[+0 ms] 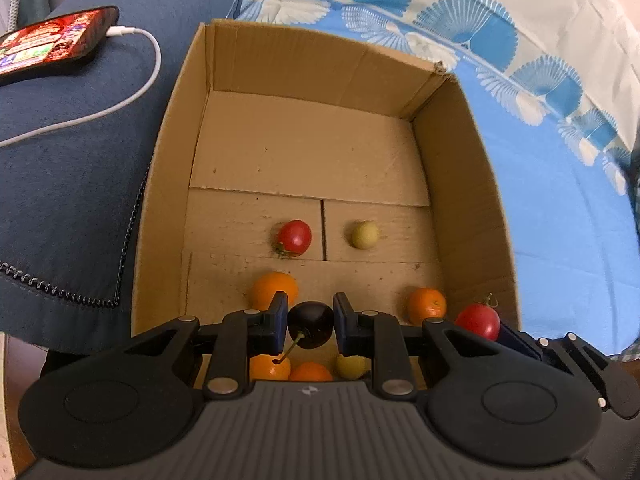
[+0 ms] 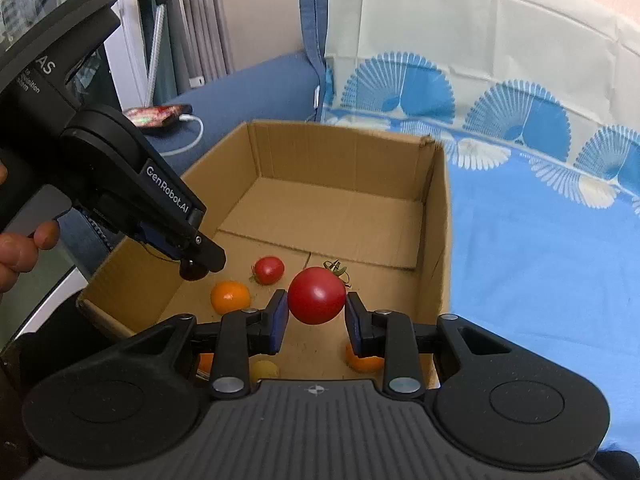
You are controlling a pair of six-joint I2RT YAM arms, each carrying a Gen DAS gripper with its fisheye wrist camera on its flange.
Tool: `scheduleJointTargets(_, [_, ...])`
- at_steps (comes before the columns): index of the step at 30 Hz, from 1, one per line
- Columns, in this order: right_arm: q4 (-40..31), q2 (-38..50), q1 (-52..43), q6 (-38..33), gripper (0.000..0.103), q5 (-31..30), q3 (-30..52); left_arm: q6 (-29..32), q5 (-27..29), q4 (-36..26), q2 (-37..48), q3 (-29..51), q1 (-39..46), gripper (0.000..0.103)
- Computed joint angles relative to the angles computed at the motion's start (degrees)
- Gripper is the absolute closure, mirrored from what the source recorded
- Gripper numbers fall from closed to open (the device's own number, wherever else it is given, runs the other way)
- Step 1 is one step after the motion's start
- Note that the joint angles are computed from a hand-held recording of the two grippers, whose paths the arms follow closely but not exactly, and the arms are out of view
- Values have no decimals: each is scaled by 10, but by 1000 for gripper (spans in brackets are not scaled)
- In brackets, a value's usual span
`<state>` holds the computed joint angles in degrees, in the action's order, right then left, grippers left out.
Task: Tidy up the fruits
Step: 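Carry the dark cherry and red tomato over the cardboard box, then open both tools to drop the cherry and tomato into the box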
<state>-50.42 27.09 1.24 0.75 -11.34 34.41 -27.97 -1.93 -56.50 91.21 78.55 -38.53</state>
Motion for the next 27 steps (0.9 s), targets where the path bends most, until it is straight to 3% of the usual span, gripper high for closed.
scheduleJointTargets(24, [99, 104, -6, -14, 71, -2, -50, 51, -36, 38, 89, -2, -6, 76])
scheduleJointTargets(26, [96, 102, -10, -17, 70, -3, -48, 50, -37, 39, 86, -2, -6, 57])
scheduleJointTargets(27, [93, 96, -13, -20, 64, -6, -46, 50, -38, 33, 86, 2, -7, 21])
